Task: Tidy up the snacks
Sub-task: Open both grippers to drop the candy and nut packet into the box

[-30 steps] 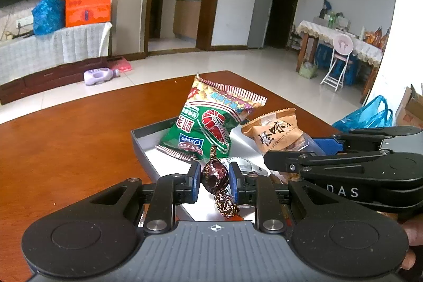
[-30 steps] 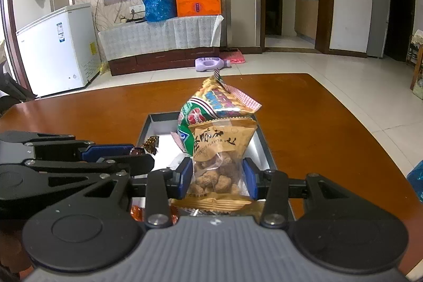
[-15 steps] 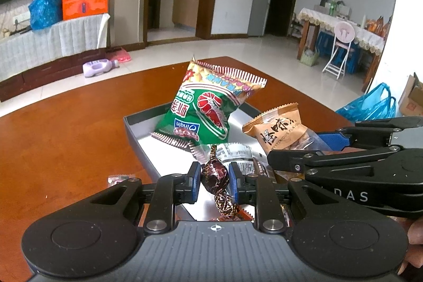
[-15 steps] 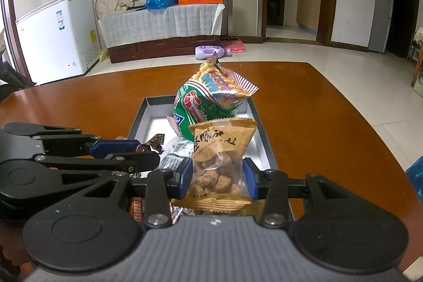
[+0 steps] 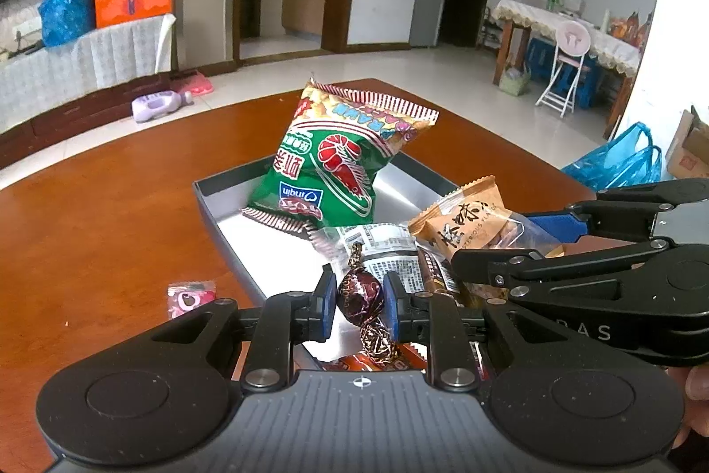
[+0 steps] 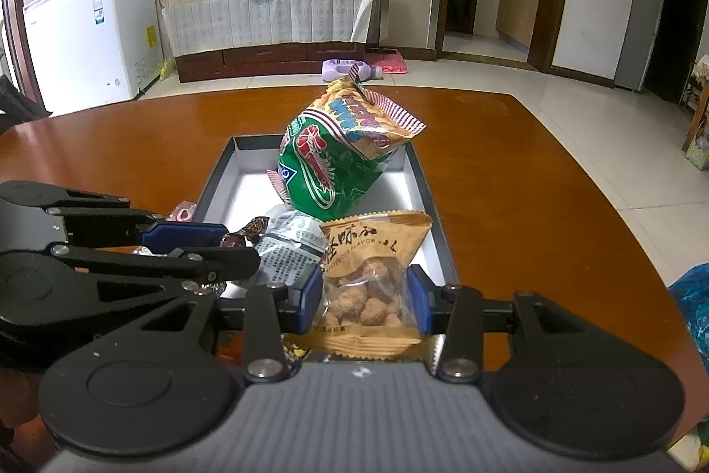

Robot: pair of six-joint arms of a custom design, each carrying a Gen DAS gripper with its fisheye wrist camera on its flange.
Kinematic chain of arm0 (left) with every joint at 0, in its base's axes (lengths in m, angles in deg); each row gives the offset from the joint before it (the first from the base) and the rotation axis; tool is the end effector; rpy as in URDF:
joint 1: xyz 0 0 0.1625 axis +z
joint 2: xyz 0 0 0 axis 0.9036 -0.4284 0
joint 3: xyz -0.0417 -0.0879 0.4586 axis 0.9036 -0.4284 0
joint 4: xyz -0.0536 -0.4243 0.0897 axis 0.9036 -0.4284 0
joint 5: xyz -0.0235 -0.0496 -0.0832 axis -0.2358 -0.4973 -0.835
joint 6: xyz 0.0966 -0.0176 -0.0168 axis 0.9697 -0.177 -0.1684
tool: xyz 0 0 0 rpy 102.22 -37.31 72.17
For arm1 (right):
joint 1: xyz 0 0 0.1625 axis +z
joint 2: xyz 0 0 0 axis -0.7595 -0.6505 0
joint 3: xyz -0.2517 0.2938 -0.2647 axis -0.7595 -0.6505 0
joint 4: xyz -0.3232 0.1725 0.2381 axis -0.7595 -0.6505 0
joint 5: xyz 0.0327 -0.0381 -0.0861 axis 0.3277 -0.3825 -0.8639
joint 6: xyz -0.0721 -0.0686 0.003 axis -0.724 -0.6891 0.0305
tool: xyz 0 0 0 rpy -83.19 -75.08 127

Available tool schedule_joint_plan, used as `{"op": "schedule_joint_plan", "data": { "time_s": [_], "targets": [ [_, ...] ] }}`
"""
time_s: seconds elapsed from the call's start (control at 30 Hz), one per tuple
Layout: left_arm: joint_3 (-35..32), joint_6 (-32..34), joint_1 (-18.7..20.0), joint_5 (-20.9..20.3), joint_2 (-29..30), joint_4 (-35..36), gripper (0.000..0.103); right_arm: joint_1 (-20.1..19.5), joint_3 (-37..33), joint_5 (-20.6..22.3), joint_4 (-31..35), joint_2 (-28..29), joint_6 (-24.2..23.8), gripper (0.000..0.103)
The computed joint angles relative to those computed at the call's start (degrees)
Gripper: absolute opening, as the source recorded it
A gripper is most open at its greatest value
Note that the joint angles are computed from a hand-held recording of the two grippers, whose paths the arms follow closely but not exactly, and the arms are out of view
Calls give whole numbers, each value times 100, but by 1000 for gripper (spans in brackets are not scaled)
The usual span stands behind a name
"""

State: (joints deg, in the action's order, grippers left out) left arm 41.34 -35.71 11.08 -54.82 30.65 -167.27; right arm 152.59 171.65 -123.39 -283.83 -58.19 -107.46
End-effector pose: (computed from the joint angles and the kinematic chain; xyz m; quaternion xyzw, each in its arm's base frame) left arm -0.0063 -0.6853 0.1368 0.3385 0.8706 -0.2974 0.1973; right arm 0.2166 -0.6030 -0.0307 0.2125 -0.8434 0.3470 0.3509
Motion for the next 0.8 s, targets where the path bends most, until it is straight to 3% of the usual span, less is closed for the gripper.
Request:
{"op": "schedule_joint_plan", "data": {
  "time_s": [0.3, 0.33, 0.37, 0.43, 0.6, 0.8],
  "targets": [
    [-46, -162, 56, -136, -35, 272, 25, 9, 14, 145, -333, -11, -20, 46],
    [-42, -172, 52, -140, -31, 278, 31, 12, 9, 167, -360, -12, -24, 46],
    [-35, -170, 58, -173, -33, 283, 43, 17, -5, 187, -389, -6, -32, 46],
    [-8, -111, 43, -173, -28, 225, 54, 27, 4, 212, -429, -16, -41, 46],
    [25, 13, 22, -149, -25, 159, 54, 37, 27, 248, -509, -23, -58, 51],
    [62, 127, 12, -158, -13, -123, 63, 35, 20, 277, -592, -12, -62, 51]
  ]
}}
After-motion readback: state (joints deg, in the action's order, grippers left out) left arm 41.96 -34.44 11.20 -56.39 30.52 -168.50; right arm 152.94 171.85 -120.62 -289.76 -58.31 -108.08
